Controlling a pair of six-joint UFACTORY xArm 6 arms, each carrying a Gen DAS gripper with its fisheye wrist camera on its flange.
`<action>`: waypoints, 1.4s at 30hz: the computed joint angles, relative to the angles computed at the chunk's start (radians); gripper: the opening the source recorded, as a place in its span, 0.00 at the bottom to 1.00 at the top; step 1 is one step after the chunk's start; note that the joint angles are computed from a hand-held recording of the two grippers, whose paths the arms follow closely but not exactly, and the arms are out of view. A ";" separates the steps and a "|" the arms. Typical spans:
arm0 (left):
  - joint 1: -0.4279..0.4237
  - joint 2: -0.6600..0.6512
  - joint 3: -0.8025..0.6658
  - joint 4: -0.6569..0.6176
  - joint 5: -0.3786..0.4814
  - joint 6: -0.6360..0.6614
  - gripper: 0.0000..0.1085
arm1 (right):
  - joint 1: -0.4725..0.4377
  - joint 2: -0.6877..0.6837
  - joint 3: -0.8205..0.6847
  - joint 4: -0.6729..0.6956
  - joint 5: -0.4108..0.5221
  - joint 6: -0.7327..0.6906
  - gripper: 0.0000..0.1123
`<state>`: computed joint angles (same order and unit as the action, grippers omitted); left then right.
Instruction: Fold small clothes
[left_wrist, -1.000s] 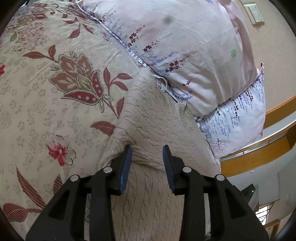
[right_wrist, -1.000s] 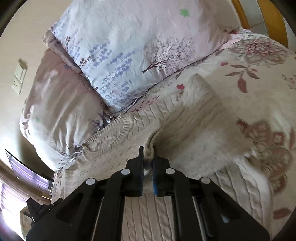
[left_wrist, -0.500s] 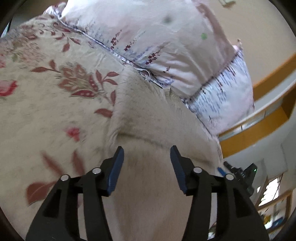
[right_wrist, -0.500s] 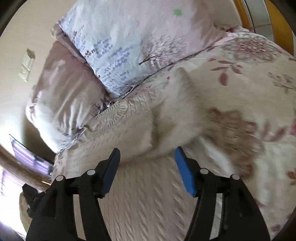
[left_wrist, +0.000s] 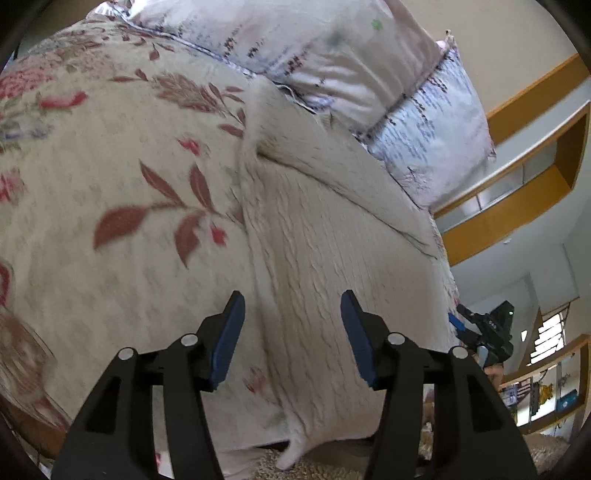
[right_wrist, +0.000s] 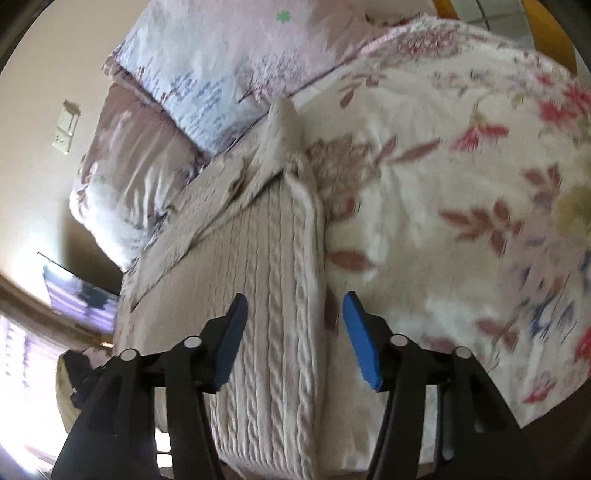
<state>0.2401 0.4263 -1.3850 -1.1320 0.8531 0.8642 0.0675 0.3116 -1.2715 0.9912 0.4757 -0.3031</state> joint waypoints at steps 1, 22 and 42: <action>0.001 -0.003 0.008 -0.007 0.010 0.005 0.44 | -0.003 -0.005 0.009 0.028 0.017 -0.026 0.42; 0.047 -0.103 0.225 -0.076 0.257 0.175 0.18 | -0.011 -0.171 0.221 0.284 0.315 -0.361 0.17; -0.016 -0.205 0.180 -0.299 -0.040 0.369 0.05 | 0.185 -0.242 0.129 0.964 -0.296 -1.247 0.07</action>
<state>0.2236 0.2215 -1.2049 -1.4310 0.8135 1.2333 0.2521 0.0700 -1.1421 1.9550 0.1801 -1.5496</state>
